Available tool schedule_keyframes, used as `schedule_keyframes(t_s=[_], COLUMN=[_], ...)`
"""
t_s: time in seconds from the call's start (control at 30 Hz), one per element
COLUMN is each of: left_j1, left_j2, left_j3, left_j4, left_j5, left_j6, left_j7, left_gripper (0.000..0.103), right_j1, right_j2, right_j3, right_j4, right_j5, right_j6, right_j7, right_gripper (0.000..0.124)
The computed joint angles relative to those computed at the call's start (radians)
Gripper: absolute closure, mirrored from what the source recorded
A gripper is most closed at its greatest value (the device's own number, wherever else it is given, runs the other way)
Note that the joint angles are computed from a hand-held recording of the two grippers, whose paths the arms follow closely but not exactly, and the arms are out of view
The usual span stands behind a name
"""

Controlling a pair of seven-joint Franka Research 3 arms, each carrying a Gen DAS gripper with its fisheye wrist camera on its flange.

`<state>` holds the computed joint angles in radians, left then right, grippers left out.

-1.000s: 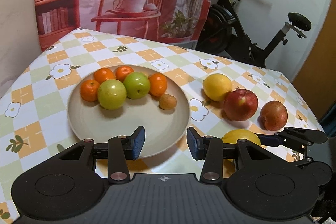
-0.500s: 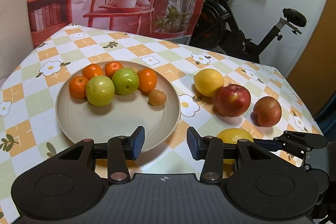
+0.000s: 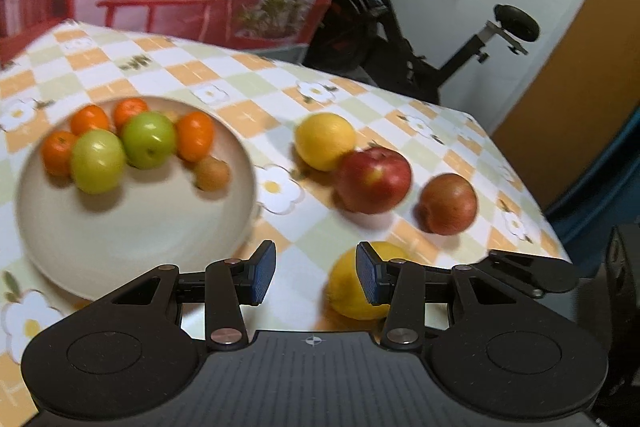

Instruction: Organize fruits

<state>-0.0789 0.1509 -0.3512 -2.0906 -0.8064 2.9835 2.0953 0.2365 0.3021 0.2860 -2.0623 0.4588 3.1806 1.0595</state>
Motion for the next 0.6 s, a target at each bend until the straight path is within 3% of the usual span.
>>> schedule_keyframes(t_s=[0.1, 0.3, 0.53, 0.6], left_j1=[0.021, 0.024, 0.004, -0.003], left_j2=[0.014, 0.031, 0.041, 0.04], left_j3=[-0.023, -0.021, 0.004, 0.01], left_j4=[0.02, 0.039, 0.058, 0.059], left_j5=[-0.089, -0.196, -0.267, -0.265], left_j6=[-0.039, -0.099, -0.126, -0.124], left_j7=[0.079, 0.185, 0.26, 0.262], left_gripper=[0.057, 0.058, 0.057, 0.057], right_j1=[0.028, 0.004, -0.135, -0.204], right_j2=[0.004, 0.021, 0.043, 0.045], right_j3=[-0.028, 0.006, 0.16, 0.229], right_j4=[0.007, 0.019, 0.002, -0.006], right_j5=[-0.026, -0.026, 0.001, 0.0], right_j6=[-0.008, 0.006, 0.07, 0.073], right_j7=[0.0, -0.031, -0.069, -0.069], right_gripper=[0.074, 0.075, 0.076, 0.079])
